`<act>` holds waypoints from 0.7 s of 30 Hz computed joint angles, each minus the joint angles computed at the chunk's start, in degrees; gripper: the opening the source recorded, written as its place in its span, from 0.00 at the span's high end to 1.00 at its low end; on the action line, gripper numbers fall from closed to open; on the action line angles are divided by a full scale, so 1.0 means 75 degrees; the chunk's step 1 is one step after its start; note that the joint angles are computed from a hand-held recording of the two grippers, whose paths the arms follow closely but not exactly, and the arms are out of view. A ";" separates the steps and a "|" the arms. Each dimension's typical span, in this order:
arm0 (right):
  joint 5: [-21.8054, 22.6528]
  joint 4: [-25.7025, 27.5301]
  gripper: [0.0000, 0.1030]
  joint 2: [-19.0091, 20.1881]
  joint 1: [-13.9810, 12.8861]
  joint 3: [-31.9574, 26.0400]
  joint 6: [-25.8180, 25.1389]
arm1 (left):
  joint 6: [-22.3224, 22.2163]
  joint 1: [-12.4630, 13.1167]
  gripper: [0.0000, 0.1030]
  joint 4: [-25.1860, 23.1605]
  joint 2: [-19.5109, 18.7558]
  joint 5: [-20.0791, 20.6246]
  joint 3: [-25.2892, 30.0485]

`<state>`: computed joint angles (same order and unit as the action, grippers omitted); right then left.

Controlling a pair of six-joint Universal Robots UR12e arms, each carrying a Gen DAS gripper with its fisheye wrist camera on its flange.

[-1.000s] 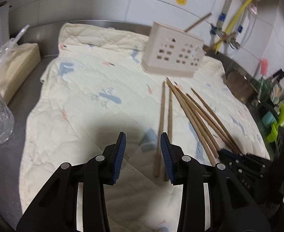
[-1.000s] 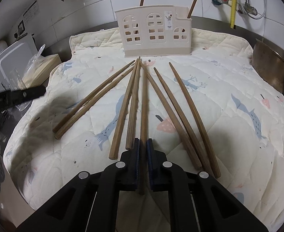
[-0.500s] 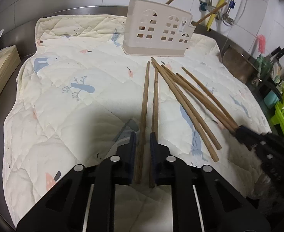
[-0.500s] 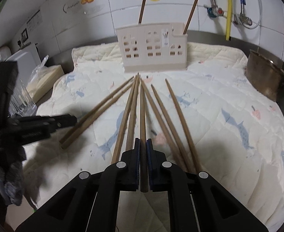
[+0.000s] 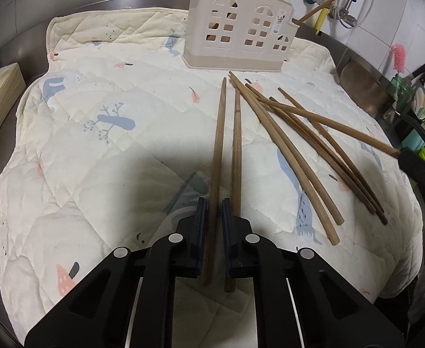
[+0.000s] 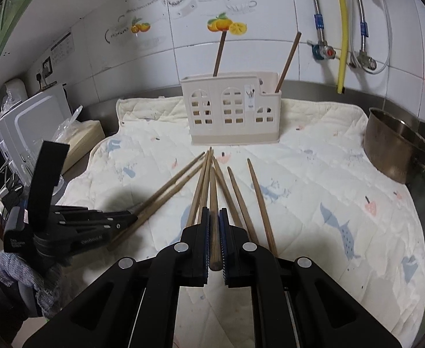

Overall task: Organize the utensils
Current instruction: 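Grasp another chopstick with the right tool while the left tool grasps one too, then raise the chopstick over the holder with the right tool while the left tool does likewise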

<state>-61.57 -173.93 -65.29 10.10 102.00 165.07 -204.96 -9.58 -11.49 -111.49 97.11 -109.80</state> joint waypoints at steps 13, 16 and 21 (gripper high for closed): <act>0.0112 -0.0195 0.94 0.0006 -0.0023 -0.0233 -0.0112 | 0.0110 -0.0070 0.95 0.0426 0.0233 0.0293 -0.0043; 0.0227 -0.0119 0.94 0.0033 -0.0049 -0.0374 -0.0078 | 0.0220 -0.0089 0.95 0.0653 0.0345 0.0455 -0.0054; 0.0331 0.0088 0.94 0.0075 -0.0056 -0.0617 -0.0151 | 0.0546 -0.0112 0.95 0.0919 0.0471 0.0643 0.0037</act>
<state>-59.08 -173.27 -64.72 9.68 97.37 163.94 -200.86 -10.43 -4.59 -107.95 101.93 -109.53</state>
